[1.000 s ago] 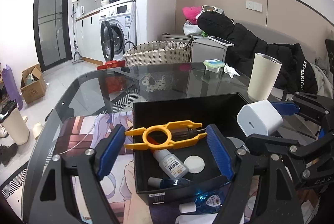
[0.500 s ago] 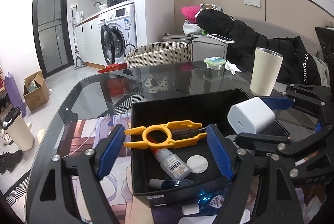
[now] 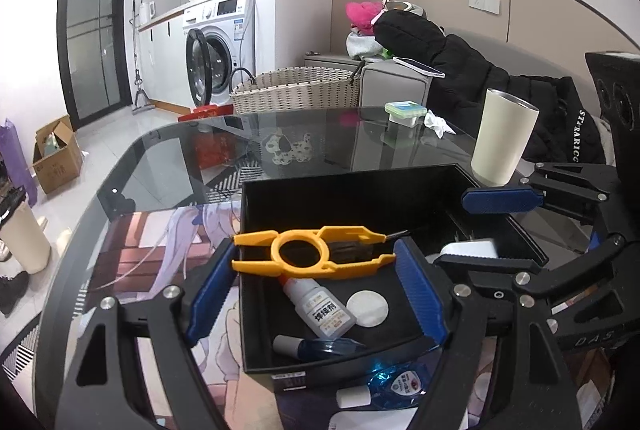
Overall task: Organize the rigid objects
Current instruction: 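Lower both tools into the box and open them to release the items, then withdraw both tools and move the left tool toward the white power bank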
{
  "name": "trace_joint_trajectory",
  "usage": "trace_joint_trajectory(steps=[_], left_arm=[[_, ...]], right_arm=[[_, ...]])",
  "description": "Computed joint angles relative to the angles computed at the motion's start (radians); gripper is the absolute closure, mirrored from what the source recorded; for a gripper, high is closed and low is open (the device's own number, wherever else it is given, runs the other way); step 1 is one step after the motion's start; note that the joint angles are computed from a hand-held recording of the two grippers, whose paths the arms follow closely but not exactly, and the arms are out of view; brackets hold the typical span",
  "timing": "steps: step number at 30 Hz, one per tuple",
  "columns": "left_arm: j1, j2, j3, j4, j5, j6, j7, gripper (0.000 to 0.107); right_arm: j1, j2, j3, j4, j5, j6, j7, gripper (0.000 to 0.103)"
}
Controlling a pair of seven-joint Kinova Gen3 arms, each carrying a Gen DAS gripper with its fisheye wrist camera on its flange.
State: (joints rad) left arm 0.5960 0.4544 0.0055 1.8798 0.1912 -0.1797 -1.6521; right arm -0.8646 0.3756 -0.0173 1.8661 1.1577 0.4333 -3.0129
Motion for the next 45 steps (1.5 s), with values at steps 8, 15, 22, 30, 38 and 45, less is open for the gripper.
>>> trace_joint_trajectory(steps=[8, 15, 22, 30, 38, 45], left_arm=[[-0.043, -0.013, 0.036, -0.015, -0.026, 0.065, 0.035, 0.014], [-0.215, -0.083, 0.207, 0.115, -0.124, -0.060, 0.147, 0.004], [-0.164, -0.153, 0.132, 0.197, -0.112, -0.075, 0.142, 0.004], [-0.135, -0.179, 0.093, 0.259, -0.058, -0.085, 0.089, 0.004], [-0.138, -0.181, 0.100, 0.283, -0.050, -0.065, 0.054, 0.004], [-0.098, -0.171, 0.083, 0.268, -0.035, -0.003, 0.006, 0.004]], right_arm=[[-0.092, -0.036, 0.013, 0.071, 0.202, 0.112, -0.283, 0.014], [-0.090, -0.074, -0.091, 0.112, 0.192, 0.301, -0.454, 0.000], [-0.062, -0.085, -0.186, 0.144, 0.171, 0.346, -0.578, 0.000], [-0.090, -0.053, -0.213, 0.130, 0.143, 0.364, -0.591, 0.000], [-0.130, -0.011, -0.195, 0.094, 0.078, 0.352, -0.523, 0.000], [-0.149, -0.015, -0.187, 0.112, 0.048, 0.351, -0.526, 0.000]])
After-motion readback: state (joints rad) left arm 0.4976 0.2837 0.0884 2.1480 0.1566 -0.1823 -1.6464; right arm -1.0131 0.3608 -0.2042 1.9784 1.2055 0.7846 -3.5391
